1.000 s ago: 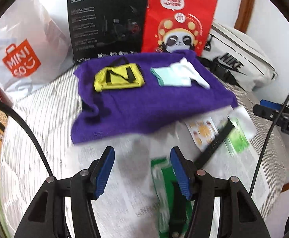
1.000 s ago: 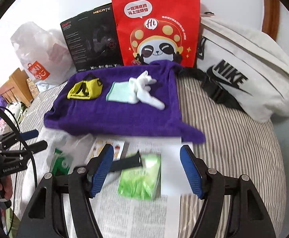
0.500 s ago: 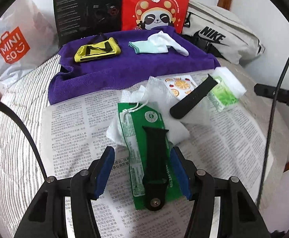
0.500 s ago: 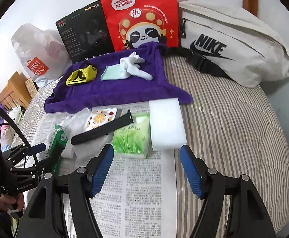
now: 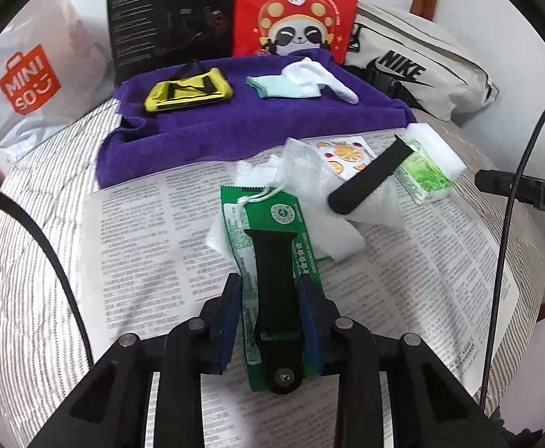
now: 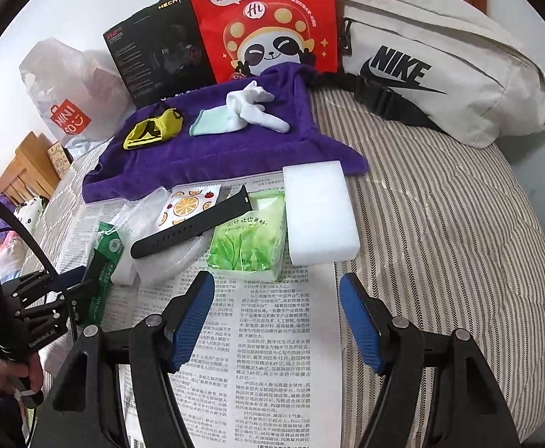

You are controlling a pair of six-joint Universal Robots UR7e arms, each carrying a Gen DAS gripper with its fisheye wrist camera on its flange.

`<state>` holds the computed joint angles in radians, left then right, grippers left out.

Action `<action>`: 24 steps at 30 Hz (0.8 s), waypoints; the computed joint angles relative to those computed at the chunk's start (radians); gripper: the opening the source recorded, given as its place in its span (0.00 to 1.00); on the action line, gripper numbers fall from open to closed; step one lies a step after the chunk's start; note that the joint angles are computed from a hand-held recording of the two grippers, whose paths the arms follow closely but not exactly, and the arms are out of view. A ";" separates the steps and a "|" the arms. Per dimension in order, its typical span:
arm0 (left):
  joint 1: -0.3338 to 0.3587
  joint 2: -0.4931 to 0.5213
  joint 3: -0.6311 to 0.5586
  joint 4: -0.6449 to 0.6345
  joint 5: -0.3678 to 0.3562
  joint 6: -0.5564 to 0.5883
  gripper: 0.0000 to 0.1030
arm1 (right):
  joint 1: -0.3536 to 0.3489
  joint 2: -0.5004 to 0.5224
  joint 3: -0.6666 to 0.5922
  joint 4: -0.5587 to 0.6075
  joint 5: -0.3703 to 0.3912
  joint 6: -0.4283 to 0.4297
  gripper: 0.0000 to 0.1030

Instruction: Organize soft objects

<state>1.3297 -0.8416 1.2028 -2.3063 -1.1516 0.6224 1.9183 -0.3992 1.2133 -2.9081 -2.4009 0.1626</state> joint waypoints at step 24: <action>0.018 0.006 -0.009 -0.057 0.012 -0.019 0.21 | -0.003 0.015 -0.018 0.031 0.020 0.005 0.67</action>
